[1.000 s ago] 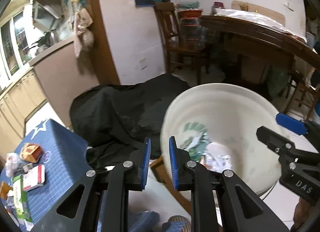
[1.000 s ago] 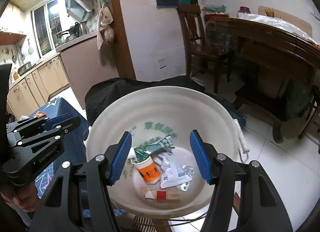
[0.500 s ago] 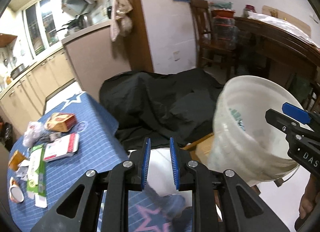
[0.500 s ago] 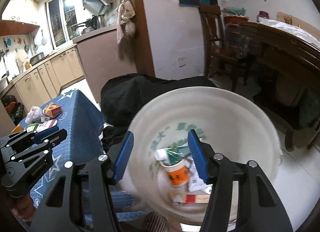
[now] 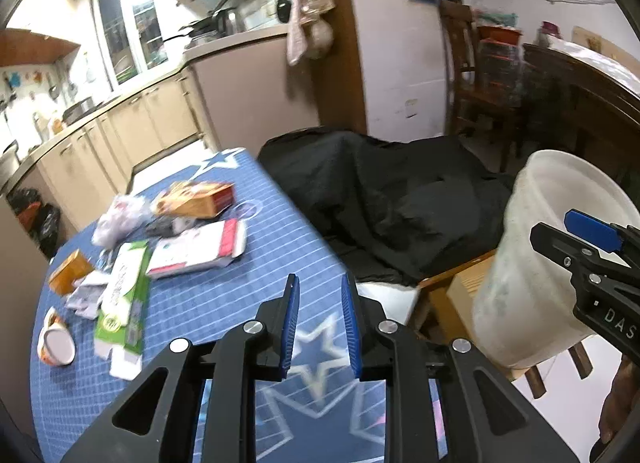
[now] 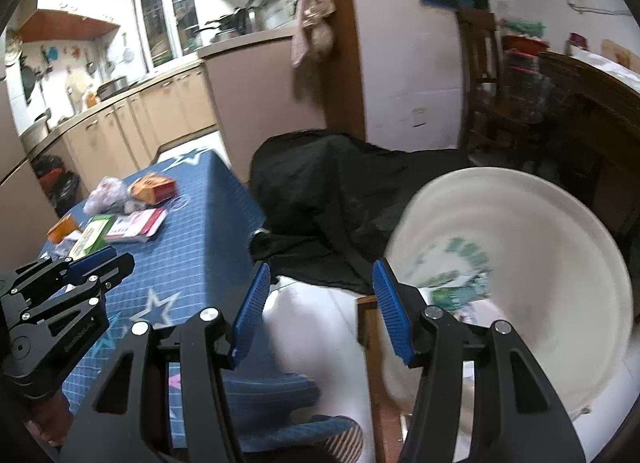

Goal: Collect trash
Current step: 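Move both open tools back toward the table, then grasp the orange bicycle-print paper cup with the left tool while the right tool reaches the green box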

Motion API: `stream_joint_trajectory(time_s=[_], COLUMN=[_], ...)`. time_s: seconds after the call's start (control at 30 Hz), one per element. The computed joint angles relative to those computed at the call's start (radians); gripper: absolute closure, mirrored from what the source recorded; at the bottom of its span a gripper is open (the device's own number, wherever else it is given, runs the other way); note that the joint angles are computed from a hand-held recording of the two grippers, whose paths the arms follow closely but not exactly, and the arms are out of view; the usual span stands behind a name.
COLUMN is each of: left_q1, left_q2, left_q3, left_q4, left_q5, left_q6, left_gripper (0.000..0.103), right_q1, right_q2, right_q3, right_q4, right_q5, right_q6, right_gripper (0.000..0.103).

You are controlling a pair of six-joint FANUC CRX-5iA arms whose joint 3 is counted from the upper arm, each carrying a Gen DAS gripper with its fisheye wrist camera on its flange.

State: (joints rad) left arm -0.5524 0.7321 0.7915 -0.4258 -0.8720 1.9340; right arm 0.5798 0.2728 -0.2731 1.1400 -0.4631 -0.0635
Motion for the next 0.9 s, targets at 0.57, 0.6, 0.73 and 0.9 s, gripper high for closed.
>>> stream_joint_trajectory(time_s=[0.57,0.6,0.73,0.9], left_q1=[0.111,0.121,0.149,0.199], left_q2=[-0.135,-0.145,-0.186,-0.246], left_q3=[-0.239,-0.255,-0.314,-0.388], left_q4=[-0.087,-0.089,-0.11,-0.122], left_q5=[-0.023,-0.026,-0.023,-0.015], left_q6=[0.195,0.209,0.258,0.329], left_gripper=[0.077,0.077,0.077,0.077], right_q1=[0.143,0.149,0.18,0.215], right_q2=[0.208,0.219,0.272,0.343], right_q3=[0.328,0.347,0.446,0.584], right_q4=[-0.36,-0.382,-0.487,-0.627], right_q5=[-0.009,-0.014,-0.046,-0.08], right_q6=[0.484,0.513,0.657,0.844], right_gripper=[0.051,0.051,0.051,0.051])
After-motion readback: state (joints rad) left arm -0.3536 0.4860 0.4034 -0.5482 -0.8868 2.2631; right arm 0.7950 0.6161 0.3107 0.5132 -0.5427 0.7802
